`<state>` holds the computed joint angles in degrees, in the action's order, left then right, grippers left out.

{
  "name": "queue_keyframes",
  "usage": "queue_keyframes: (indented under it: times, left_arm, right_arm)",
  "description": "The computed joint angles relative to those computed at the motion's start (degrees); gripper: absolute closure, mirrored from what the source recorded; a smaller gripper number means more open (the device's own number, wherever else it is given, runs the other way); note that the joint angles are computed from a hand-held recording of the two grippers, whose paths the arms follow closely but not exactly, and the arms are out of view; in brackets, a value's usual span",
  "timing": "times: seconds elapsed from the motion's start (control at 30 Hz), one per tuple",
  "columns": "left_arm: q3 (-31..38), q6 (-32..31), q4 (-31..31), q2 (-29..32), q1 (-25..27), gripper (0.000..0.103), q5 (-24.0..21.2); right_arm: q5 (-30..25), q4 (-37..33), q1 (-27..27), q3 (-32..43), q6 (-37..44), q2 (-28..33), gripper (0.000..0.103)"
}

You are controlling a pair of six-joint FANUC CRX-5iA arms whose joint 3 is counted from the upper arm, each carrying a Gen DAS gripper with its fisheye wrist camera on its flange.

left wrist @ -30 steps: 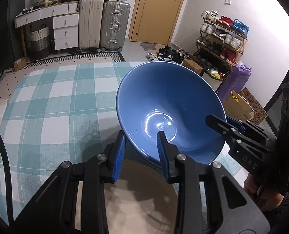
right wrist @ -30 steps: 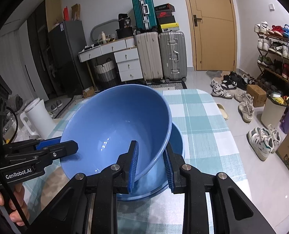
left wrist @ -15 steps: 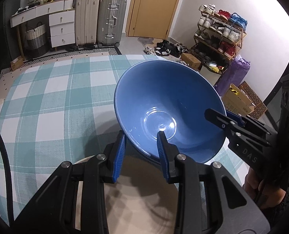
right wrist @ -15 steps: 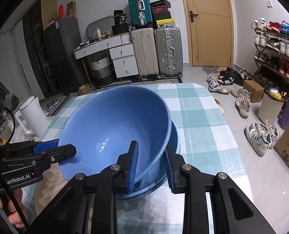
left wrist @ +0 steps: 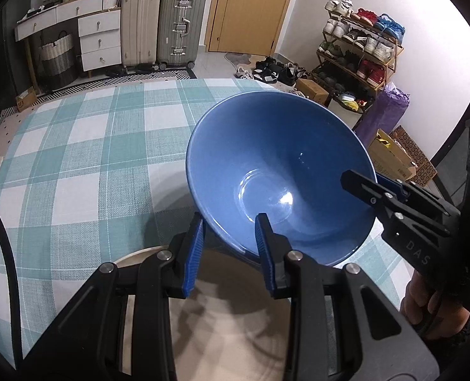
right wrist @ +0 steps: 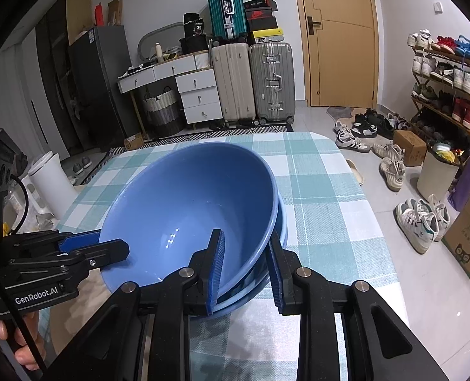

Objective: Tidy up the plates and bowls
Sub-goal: 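Lower the left tool's bowl into the nested bowls held by the right tool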

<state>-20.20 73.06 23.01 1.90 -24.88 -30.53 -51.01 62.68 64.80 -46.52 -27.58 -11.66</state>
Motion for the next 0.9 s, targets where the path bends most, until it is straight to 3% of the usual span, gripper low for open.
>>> queue_keyframes:
  times: [0.3, 0.73, 0.9]
  left_arm:
    - [1.20, 1.39, -1.94, 0.84, -0.53, 0.074, -0.40]
    - [2.05, 2.05, -3.72, 1.21, -0.49, 0.073, -0.65]
    - [2.77, 2.80, -4.33, 1.65, -0.09, 0.065, -1.43]
  right_arm:
    - [-2.64, -0.70, 1.35, 1.09, 1.52, 1.32, 0.069]
    - [-3.00, -2.10, 1.73, 0.58, 1.46, 0.94, 0.069]
    - [-2.71, -1.93, 1.70, 0.28, 1.31, 0.76, 0.067]
